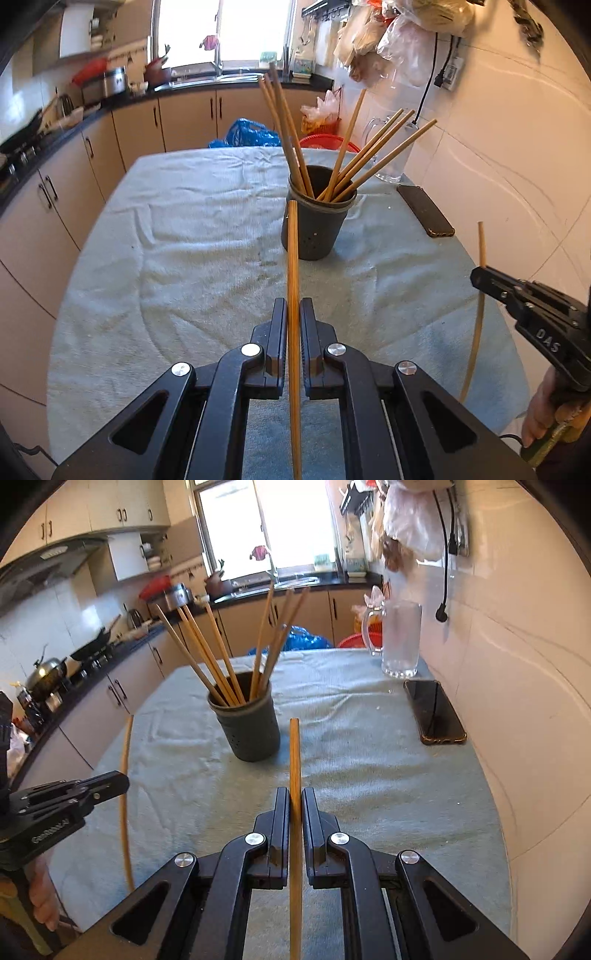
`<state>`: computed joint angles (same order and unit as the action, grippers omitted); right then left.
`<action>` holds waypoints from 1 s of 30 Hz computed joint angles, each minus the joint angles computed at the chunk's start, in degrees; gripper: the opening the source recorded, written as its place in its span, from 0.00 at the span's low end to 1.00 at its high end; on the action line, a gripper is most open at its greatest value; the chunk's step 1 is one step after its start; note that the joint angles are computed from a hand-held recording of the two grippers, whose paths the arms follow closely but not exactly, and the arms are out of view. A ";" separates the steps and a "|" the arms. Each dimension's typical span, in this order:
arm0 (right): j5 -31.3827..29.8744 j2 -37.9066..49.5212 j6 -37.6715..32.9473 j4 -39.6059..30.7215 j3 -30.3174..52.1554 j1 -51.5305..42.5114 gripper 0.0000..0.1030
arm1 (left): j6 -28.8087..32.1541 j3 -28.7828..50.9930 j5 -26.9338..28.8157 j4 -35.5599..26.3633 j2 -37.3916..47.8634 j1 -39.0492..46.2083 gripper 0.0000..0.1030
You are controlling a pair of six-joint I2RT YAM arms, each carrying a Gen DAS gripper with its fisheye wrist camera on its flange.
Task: Organize utensils
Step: 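Close the right gripper on the last loose wooden chopstick, then lift both held chopsticks upright and carry them toward the black holder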
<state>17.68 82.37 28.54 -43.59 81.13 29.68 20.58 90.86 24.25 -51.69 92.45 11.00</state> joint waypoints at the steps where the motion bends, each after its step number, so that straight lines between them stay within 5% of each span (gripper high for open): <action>1: 0.78 -0.66 0.09 -0.14 -0.23 0.60 0.07 | 0.33 -0.73 -0.11 0.37 -0.60 0.13 0.06; 30: 8.89 -3.73 0.15 -2.58 3.88 7.93 0.07 | 2.10 -5.49 2.70 3.36 -8.97 2.54 0.06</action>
